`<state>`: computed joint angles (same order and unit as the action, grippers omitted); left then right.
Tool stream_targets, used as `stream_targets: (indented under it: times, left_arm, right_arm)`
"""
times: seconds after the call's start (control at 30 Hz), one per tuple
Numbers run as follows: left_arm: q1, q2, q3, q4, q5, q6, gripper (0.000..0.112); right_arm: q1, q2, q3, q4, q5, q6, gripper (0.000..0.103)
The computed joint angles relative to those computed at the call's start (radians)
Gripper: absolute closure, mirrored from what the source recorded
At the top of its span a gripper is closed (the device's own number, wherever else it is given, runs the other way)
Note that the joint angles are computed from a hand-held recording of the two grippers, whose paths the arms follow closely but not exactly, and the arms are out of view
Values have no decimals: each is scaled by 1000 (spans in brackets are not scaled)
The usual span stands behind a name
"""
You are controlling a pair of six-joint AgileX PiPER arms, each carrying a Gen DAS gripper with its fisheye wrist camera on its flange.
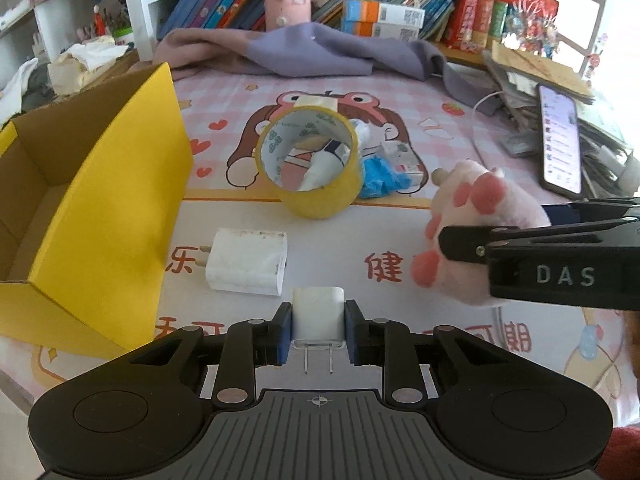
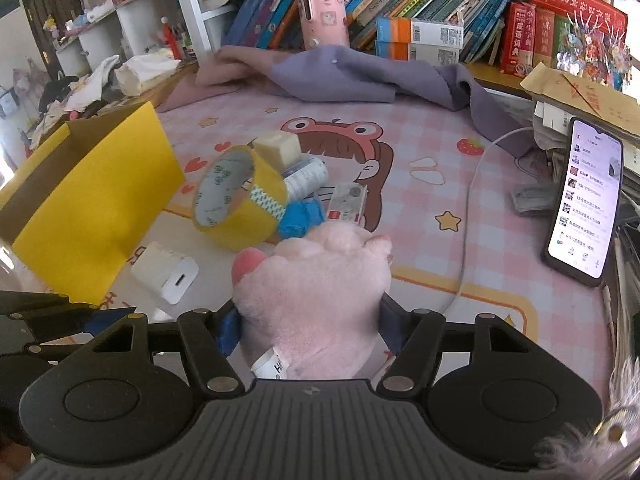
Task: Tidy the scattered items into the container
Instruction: 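Carry the pig and the plug adapter over the yellow box with both tools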
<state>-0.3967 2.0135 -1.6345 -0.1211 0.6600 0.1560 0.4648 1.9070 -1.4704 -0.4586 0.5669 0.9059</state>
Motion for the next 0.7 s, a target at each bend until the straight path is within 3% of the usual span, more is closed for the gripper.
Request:
stream_targets:
  times: [0.23, 0.4, 0.53, 0.7]
  left_arm:
    - [73, -88, 116, -211, -46, 251, 87]
    - [161, -153, 202, -437, -44, 542, 87]
    - [260, -225, 296, -604, 4, 785, 87]
    - [416, -288, 368, -722, 135, 983, 87]
  right_arm:
    - [98, -28, 12, -155, 76, 198, 39]
    - [212, -30, -13, -310, 211, 412, 39]
    - [334, -1, -77, -389, 375, 559, 39]
    - [488, 85, -216, -401, 572, 651, 39]
